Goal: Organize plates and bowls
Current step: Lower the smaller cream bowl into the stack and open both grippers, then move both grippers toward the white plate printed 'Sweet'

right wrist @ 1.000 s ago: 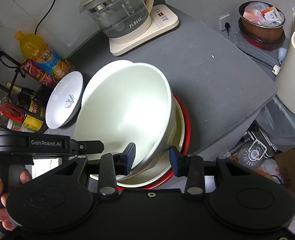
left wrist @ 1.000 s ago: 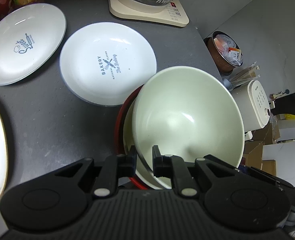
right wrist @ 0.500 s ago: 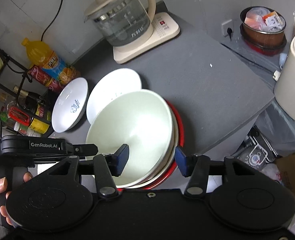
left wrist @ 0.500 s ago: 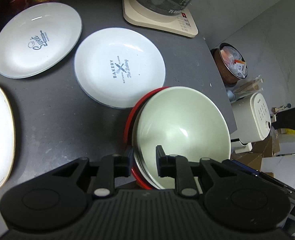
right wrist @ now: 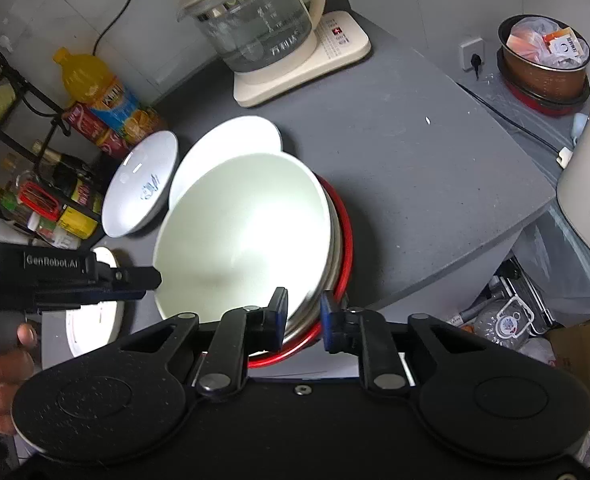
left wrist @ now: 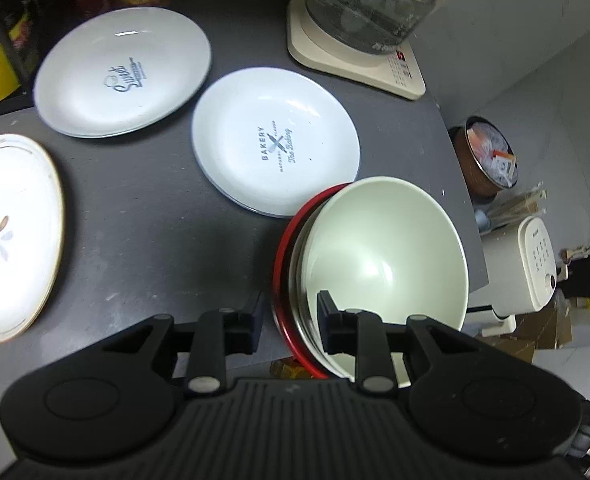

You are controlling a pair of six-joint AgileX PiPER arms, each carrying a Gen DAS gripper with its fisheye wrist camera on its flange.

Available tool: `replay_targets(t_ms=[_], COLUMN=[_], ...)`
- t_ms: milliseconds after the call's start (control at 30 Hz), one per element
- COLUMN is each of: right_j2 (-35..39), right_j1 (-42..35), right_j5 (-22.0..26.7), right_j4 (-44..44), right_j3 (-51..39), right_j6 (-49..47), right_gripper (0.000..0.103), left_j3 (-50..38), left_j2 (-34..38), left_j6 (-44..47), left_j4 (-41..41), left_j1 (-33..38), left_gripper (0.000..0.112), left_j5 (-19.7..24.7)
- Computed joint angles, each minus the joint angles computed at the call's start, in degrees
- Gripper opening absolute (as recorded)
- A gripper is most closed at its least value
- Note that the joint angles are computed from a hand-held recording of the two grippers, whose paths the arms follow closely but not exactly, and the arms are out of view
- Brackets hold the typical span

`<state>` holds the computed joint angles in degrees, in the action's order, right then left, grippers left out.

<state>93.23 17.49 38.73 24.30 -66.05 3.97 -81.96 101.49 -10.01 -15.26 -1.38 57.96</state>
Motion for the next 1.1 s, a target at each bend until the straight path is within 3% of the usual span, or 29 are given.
replay_targets(t_ms=[133,233,300,433,567,700,1100], right_j2=[-0.9,-1.2,-1.1,0.2,1.0,3.1,11.8], right_j1=[-0.8,-1.0,-0.7,-0.4,1.0,2.6,9.3], right_j5=[0.8,1.0,1.1,2.1,1.8,2.8,6.2], right_j4=[2.4,4.5,4.4,5.6,4.9,4.0,-2.5], right_j3=[-0.8,-1.6,-2.5,-5.2,-7.6,-11.4,-24.8], right_j6=[-3.2,-6.0,-6.7,-8.8,-9.1,-8.8,-3.1], right_gripper=[0.035,0.054,0.063,0.069,0.09,0.097,0.103], left_j3=[2.8,5.0,6.0,7.3,8.9,10.6,11.7], left_j2=[-3.6,-6.2,-7.5,-9.5,-11.5,-13.3,-14.0], left_j6=[-2.9,-4.8,-6.6,-9.2,-10.2,-11.2,-6.7], left_j4=[3.0,4.6,5.9,8.7,9.8,10.9,10.9], left_j1=[-0.4,0.0,0.2,0.5,1.4,2.7,9.7], left_gripper=[0.05,0.06,0.066,0.074,0.077,0.077,0.078], left_j5=[-1.8,-3.2,-4.0,-4.9,-5.5,-6.1,-7.0])
